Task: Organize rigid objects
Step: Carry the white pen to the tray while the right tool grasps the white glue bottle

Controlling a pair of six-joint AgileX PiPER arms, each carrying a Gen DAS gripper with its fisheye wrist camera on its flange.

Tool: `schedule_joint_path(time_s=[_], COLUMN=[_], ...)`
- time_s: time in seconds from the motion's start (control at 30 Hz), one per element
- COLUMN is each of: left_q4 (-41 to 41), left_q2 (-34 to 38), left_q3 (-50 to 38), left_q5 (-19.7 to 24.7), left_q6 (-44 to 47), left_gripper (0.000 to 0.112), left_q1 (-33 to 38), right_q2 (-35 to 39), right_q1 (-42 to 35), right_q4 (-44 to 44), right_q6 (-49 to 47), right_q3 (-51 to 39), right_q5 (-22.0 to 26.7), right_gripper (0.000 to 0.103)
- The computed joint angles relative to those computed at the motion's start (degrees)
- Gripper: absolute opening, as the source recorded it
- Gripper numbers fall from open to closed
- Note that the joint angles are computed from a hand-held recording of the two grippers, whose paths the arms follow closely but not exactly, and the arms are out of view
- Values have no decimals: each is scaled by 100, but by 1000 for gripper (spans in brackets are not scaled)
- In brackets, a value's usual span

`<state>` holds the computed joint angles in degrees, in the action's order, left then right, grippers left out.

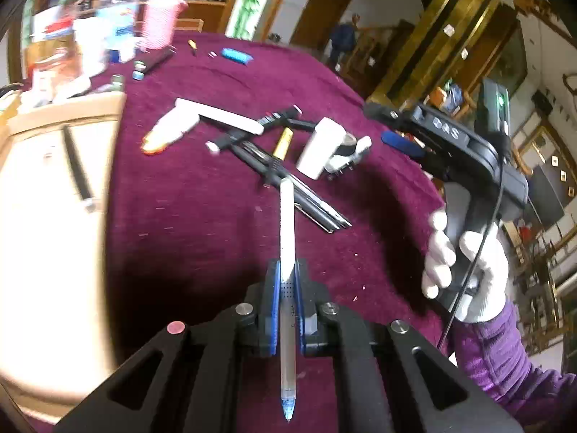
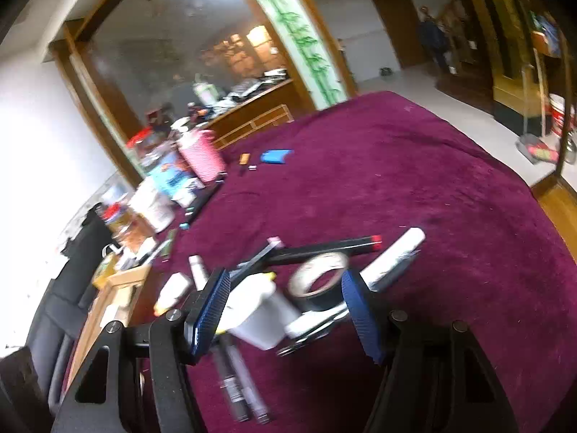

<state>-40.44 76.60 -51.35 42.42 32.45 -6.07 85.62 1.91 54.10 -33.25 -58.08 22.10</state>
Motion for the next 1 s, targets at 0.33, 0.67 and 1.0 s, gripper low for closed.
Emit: schedule_joint_path(time_s=[0.33,0.67,1.0], left_q4=[-1093,-1442,-667], left_q2=[-704,-384,797], left_q3=[407,183,-1011], left_q5=[1063,1871,1311], left_q6=[1345,2233,1442], left_gripper=[7,7,7], left_q1=[2098,3911,4031], right_q2=[1648,3981,4292], right_q1=[1493,2216,2388], right_q4=[-2042,-3529,-4553], right_q6=[2187,4977,5648], right_q3=[-2763,-5697,-6192], right_q5=[1879,2986,3143], right_gripper=[69,68,28])
